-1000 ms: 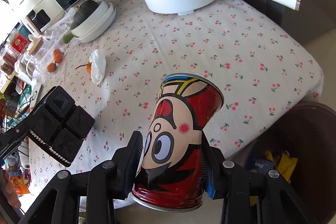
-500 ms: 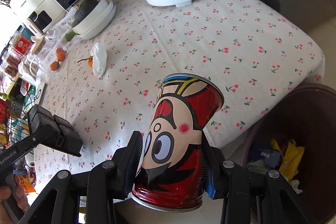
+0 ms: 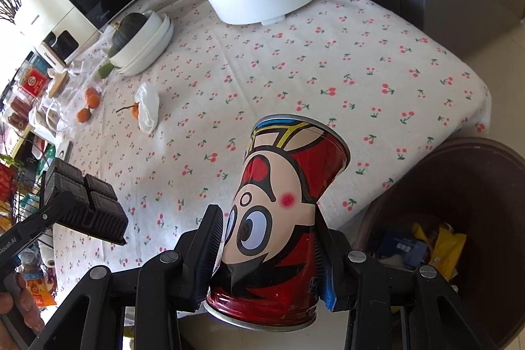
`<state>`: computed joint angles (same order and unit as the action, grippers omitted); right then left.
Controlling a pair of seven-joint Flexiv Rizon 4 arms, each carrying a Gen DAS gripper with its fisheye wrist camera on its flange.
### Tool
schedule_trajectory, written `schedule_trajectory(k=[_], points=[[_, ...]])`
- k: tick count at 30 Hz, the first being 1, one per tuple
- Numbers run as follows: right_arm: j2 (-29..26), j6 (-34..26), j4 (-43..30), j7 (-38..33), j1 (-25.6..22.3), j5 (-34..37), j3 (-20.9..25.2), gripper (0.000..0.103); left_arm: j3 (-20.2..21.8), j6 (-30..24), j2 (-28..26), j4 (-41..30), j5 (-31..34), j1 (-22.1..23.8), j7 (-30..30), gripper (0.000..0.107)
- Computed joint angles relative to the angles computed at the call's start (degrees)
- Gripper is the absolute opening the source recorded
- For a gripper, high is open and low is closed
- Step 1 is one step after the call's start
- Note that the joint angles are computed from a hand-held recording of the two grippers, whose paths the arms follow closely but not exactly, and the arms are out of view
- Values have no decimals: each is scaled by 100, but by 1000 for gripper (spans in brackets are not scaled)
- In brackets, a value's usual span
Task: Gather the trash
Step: 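Carry the black tray and red can over the brown bin with both tools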
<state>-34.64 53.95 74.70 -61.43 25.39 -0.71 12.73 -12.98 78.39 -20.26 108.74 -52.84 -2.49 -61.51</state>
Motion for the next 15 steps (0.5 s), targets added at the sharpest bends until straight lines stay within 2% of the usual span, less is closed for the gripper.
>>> schedule_trajectory(k=[15], points=[[737,226,1174,224,-472,-112,-212,45,-455,-435,-671,-892,535,-435,70,9]])
